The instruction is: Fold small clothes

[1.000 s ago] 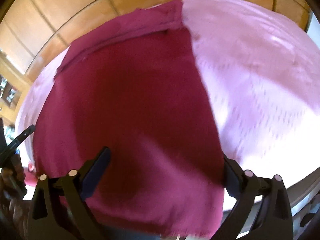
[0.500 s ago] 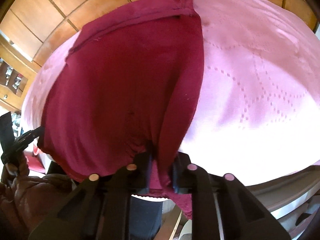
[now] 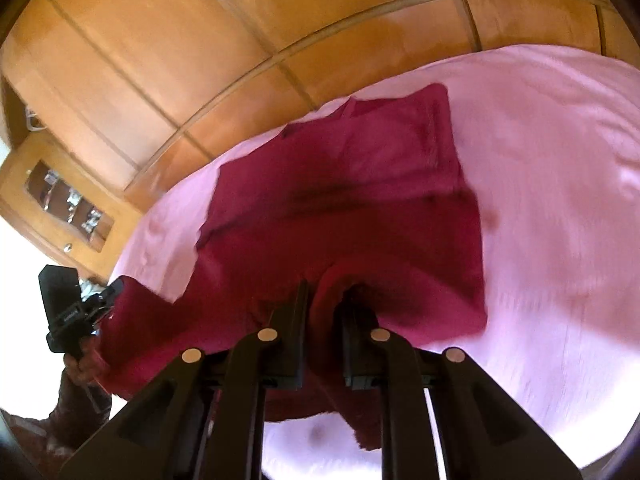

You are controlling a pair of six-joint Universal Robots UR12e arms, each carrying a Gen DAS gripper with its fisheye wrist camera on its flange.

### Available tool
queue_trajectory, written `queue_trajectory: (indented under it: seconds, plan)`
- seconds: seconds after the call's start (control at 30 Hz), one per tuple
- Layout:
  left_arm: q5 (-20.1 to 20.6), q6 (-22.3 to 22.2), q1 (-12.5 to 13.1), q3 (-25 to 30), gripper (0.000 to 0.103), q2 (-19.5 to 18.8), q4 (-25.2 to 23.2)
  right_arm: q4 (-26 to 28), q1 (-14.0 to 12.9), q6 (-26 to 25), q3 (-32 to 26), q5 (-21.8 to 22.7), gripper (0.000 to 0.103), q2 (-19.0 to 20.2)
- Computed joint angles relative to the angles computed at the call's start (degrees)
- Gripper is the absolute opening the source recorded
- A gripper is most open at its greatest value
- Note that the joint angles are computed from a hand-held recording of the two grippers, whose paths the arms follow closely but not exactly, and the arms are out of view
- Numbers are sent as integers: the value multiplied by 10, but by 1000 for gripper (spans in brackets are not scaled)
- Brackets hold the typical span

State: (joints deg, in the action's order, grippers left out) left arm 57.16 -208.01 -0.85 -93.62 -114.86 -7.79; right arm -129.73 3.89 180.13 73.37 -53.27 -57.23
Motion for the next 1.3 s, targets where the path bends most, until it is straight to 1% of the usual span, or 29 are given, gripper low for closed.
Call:
queue_trajectory:
  seconds: [0.03,0.07,0.1,0.13,0.17,0.2,0.23,0.27,0.3,0.33,0.4,0.5,0.57,0.63,0.67,0.7,0.73,0.77,0.8,0.83,0.87,0.9,0.93,0.97,1.1,1.23,1.3]
  plan:
    - [10,-8,0,12,3,-7,-6,4,1,3,-17,-6,12,11]
    - [33,-20,-1,31,3,-16,-22,6,2,5,-31,-16,12,20]
    - [38,-27,0,48,3,-26,-34,13,4,8,-47,-21,13,30]
    - [53,-36,-1,64,5,-35,-49,20,4,13,-63,-22,19,40]
    - [69,-44,-1,76,21,-40,-65,23,3,29,-77,-21,26,50]
    - [82,-62,-1,87,36,-46,-75,19,1,40,-83,-15,53,54]
    - [86,-81,1,88,64,-49,-66,4,-1,58,-84,-10,77,56]
    - [97,-113,4,84,70,-51,-41,-22,-4,83,-81,-6,80,57]
    - [104,-126,6,78,70,-49,-29,-41,-7,96,-75,4,81,55]
    - [106,-126,8,71,70,-46,-27,-49,-10,102,-74,16,87,55]
    - [113,-116,10,52,70,-37,-35,-71,-16,108,-53,20,92,44]
    - [98,-82,12,18,70,-21,-50,-70,-21,94,-29,8,93,29]
    - [93,-56,8,-1,70,-14,-51,-56,-23,66,-5,-10,93,14]
    - [79,-39,4,-13,70,-10,-50,-37,-19,39,7,-40,93,7]
    - [79,-24,0,-13,69,-11,-61,-30,-15,25,12,-63,93,4]
    - [88,-5,-6,-8,69,-13,-78,-27,-11,19,13,-80,90,6]
    - [101,12,-12,-2,61,-15,-92,-25,-7,14,10,-91,78,10]
    - [106,27,-17,6,47,-21,-106,-19,-3,8,5,-104,69,16]
    - [111,34,-20,15,39,-26,-122,-5,2,0,-4,-122,54,23]
    - [128,36,-24,22,23,-29,-133,3,7,-5,-10,-138,45,28]
    - [137,35,-26,24,14,-30,-133,-4,10,-6,-11,-144,38,31]
    - [131,30,-24,24,13,-31,-130,-8,10,-5,-11,-140,30,32]
    - [128,24,-23,22,11,-29,-126,-11,10,-1,-10,-137,27,29]
    - [127,28,-22,17,10,-24,-123,-16,9,-2,-7,-133,27,26]
    - [124,54,-18,-5,9,-4,-123,-15,5,-13,12,-102,25,8]
    - [106,55,-9,-48,9,31,-115,20,1,-53,44,-76,24,-23]
    - [99,57,-8,-74,9,52,-122,45,-2,-75,65,-66,24,-41]
